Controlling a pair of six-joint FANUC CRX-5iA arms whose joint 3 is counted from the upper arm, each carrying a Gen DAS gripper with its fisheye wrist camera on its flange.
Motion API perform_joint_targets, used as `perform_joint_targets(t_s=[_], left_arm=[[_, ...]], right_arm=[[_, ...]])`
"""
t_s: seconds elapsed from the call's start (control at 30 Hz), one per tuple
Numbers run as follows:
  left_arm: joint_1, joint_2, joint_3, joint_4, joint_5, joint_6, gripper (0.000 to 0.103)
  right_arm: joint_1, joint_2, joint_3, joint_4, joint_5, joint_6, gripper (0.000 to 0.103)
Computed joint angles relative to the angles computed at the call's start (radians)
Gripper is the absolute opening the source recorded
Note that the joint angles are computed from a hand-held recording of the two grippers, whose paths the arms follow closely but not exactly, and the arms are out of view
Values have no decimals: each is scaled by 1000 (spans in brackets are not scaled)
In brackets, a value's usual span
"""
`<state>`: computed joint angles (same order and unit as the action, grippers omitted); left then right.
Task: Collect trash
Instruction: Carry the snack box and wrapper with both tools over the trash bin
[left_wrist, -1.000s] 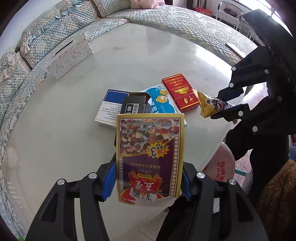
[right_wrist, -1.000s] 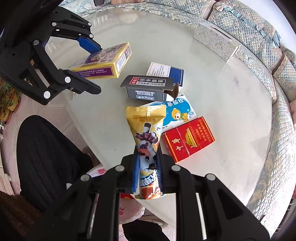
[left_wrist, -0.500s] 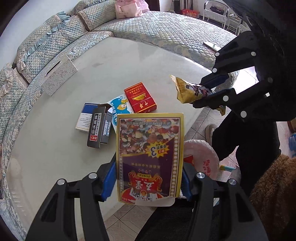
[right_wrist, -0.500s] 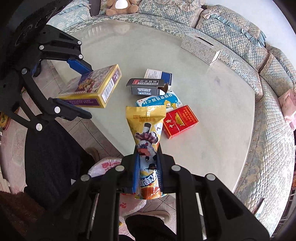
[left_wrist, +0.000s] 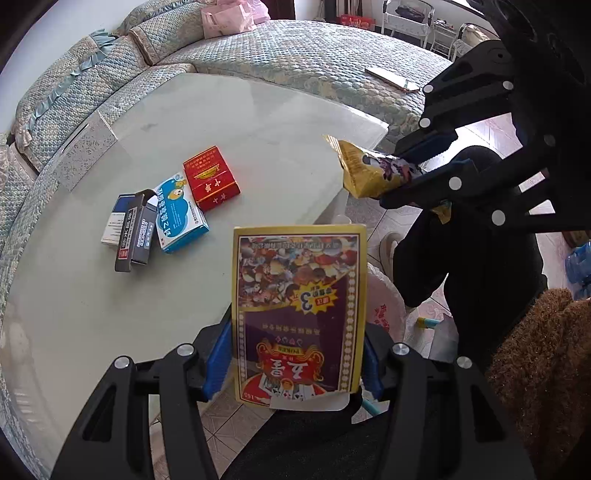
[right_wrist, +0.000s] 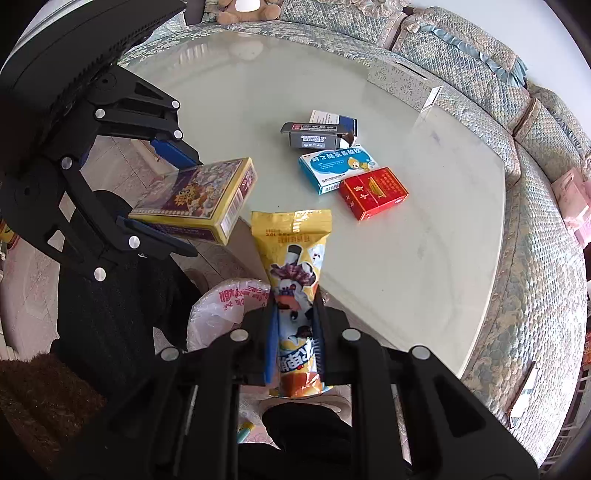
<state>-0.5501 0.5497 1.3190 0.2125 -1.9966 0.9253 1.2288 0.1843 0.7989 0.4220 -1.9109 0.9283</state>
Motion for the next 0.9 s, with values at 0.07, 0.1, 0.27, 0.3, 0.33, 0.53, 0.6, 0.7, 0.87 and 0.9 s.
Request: perform_joint_targets(t_s=[0.07,0.1,0.27,0.3,0.33,0.53,0.6,0.7,0.87,0.9], left_arm=[[-4,-73,-144,-10,58,-16,56],[-7,-103,-203,-16,84,-24,56],[-7,-199,-414,-16,175,-42,56],[-7,-210,-444,-12,183,-45,56],[-8,-224,-476,-11,194,-48,56],[-21,-284,-625,-32,245,-76,56],[-18,-292,-661,-22,255,-73,56],[-17,-296,-703,-14,270,-59,56],[-15,-304,-772,0,286,-60,56],[-15,-305,-785,0,293,-59,56]], right_arm=[[17,-20,-40,-5,10,-27,17],[22,-29,-58,-9,18,-38,17],[40,-70,-154,-43,55,-91,17],[41,-77,-171,-51,63,-99,17],[42,-82,-186,-58,70,-107,17],[60,-109,-270,-80,105,-135,17],[62,-118,-297,-91,119,-143,17],[57,-134,-339,-119,145,-158,17],[53,-146,-400,-140,177,-160,17],[50,-149,-412,-148,187,-162,17]])
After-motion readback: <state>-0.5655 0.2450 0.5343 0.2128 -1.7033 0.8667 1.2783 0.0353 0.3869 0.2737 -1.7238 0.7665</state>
